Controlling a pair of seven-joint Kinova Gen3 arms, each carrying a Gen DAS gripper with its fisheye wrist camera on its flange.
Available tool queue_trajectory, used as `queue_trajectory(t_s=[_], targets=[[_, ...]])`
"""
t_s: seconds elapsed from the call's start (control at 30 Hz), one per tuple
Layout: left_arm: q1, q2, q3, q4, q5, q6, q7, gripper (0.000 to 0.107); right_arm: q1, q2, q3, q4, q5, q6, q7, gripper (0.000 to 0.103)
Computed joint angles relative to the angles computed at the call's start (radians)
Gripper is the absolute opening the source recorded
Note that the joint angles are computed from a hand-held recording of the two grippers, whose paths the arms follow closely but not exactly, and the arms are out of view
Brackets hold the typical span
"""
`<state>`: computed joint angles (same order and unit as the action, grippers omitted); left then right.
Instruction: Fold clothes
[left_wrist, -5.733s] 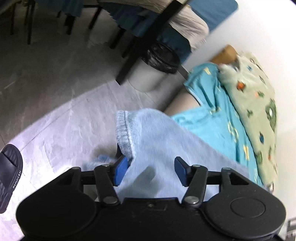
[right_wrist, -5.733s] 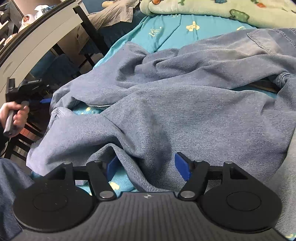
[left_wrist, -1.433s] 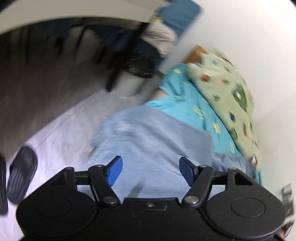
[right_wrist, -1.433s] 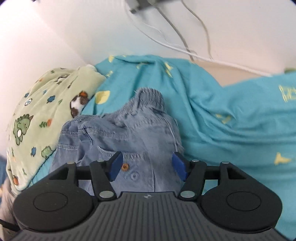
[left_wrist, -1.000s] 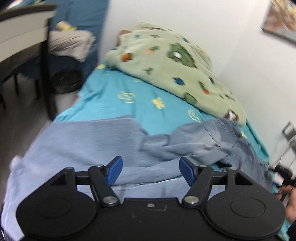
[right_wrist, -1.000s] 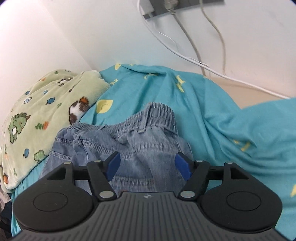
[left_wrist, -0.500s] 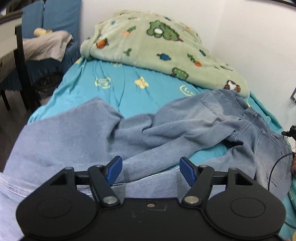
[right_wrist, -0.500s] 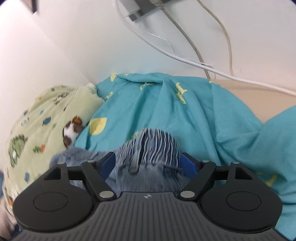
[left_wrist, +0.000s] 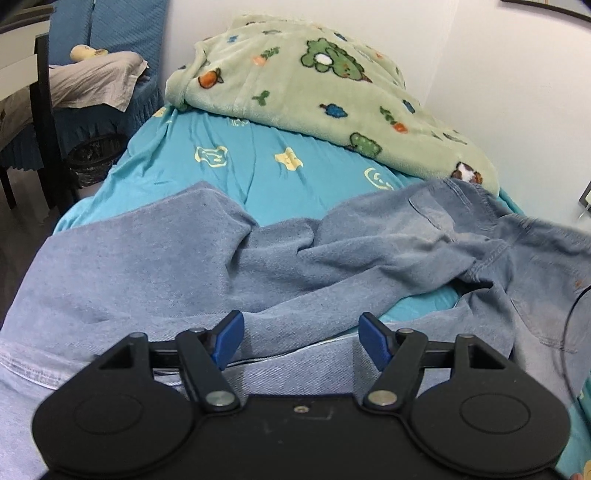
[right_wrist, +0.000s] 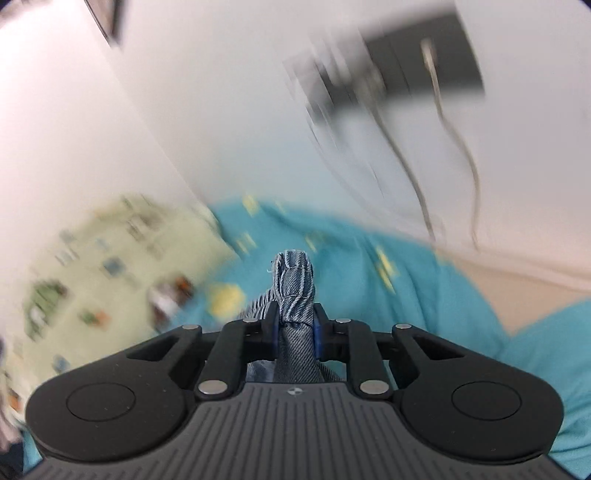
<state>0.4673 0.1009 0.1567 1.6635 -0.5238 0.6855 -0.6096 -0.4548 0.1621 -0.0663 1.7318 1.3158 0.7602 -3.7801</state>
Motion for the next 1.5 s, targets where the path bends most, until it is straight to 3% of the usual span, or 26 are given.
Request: queue_trajectory(t_s=[0.1,0.17,0.23,0.3,0.37,0.47,0.53,0.63,0.73,0.8,0.9,1.2,1.37,1.5], targets=[[0.0,-0.011,0.001,0.01,-0.007,-0.006,0.005,0.066,-0.133,-0.054,0.067,0.042,0.085,0.122,-0.115,0.017],[-0.003,-0.02,0.004,0.016,-0.008,-0.007,0.005,0.066,-0.207,-0.085,0.113,0.061,0.067,0.203,-0.16,0.017],[-0.007,-0.029,0.008,0.025,-0.015,-0.012,0.008,0.066,-0.207,-0.11,0.101,0.072,-0.007,0.285,-0.185,0.017],[-0.012,-0.03,0.012,0.025,-0.011,-0.013,0.004,0.066,-0.132,-0.113,0.032,0.091,-0.088,0.338,-0.172,0.017],[-0.017,-0.032,0.015,0.027,-0.003,-0.013,-0.003,0.067,-0.04,-0.107,-0.03,0.123,-0.169,0.327,-0.166,0.017],[-0.023,-0.031,0.017,0.026,0.006,-0.016,-0.014,0.067,0.099,-0.098,-0.091,0.196,-0.291,0.216,-0.159,0.017],[-0.026,-0.031,0.016,0.026,0.011,-0.017,-0.017,0.067,0.143,-0.109,-0.086,0.22,-0.36,0.135,-0.103,0.017],[-0.029,-0.036,0.016,0.028,0.009,-0.023,-0.012,0.067,0.107,-0.124,-0.036,0.231,-0.369,0.106,-0.108,0.019],[-0.032,-0.04,0.018,0.029,0.013,-0.029,-0.015,0.068,0.1,-0.116,-0.051,0.21,-0.386,0.153,-0.03,0.03],[-0.033,-0.043,0.021,0.035,0.015,-0.033,-0.015,0.068,0.087,-0.106,-0.059,0.185,-0.4,0.203,0.035,0.052],[-0.041,-0.049,0.023,0.035,0.04,-0.039,-0.037,0.07,0.07,-0.12,-0.064,0.194,-0.391,0.212,0.015,0.066],[-0.081,-0.104,0.031,0.074,0.07,-0.067,0.021,0.072,0.032,-0.183,-0.129,0.136,-0.478,0.263,0.021,0.067],[-0.132,-0.154,0.038,0.081,0.147,-0.027,0.004,0.072,0.035,-0.233,-0.191,0.134,-0.464,0.229,-0.087,0.068],[-0.177,-0.223,0.036,0.089,0.215,0.013,-0.017,0.073,0.017,-0.233,-0.194,0.114,-0.483,0.211,-0.023,0.068]])
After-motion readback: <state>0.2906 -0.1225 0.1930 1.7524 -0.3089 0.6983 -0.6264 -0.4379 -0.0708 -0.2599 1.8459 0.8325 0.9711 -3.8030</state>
